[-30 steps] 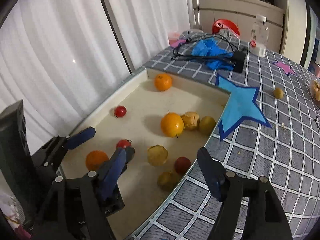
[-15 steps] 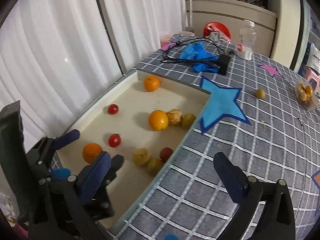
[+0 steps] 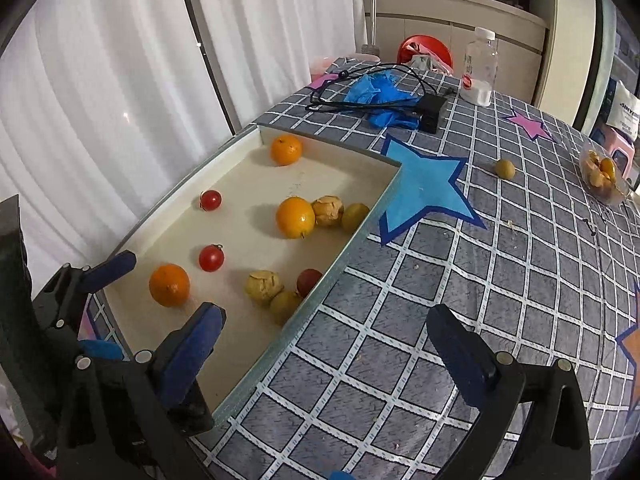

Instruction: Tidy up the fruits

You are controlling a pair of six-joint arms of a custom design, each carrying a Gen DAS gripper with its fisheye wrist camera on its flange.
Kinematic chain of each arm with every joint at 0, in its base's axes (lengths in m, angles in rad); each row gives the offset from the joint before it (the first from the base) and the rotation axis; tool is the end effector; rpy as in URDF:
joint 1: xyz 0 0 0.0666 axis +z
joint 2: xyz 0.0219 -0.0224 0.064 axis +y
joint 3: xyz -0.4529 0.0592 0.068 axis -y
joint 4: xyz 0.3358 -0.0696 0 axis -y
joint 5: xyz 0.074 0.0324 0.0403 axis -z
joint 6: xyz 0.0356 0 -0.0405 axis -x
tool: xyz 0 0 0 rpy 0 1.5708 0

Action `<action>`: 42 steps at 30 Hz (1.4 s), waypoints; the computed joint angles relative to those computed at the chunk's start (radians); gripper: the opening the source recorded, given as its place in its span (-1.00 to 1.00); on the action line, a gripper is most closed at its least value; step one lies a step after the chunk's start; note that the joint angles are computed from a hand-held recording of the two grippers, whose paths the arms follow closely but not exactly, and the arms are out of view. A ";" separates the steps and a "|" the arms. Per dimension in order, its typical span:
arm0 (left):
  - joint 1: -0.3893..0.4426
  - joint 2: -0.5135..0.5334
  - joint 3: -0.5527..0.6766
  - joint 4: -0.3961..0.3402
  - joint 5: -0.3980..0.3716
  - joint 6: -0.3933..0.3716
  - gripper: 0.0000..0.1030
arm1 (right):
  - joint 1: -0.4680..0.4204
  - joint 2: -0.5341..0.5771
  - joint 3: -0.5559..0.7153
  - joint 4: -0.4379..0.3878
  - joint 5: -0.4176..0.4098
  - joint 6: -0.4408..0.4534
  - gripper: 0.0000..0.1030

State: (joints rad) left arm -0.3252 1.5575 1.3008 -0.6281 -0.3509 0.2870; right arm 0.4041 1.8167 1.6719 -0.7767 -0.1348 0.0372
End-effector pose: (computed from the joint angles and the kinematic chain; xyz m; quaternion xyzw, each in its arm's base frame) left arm 0.4554 -0.1410 0.4159 -0.0410 0.9282 0.0570 0.3653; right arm 0.5466 0.2385 0.4177 -0.2279 0.9180 0.1208 0.3013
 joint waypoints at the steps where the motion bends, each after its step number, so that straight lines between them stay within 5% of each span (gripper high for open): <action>1: -0.004 0.001 0.000 -0.002 -0.005 -0.001 1.00 | 0.000 0.000 0.000 -0.003 0.002 0.002 1.00; 42: -0.030 0.004 -0.011 -0.010 -0.035 -0.016 1.00 | 0.019 -0.007 -0.023 -0.009 0.036 0.024 1.00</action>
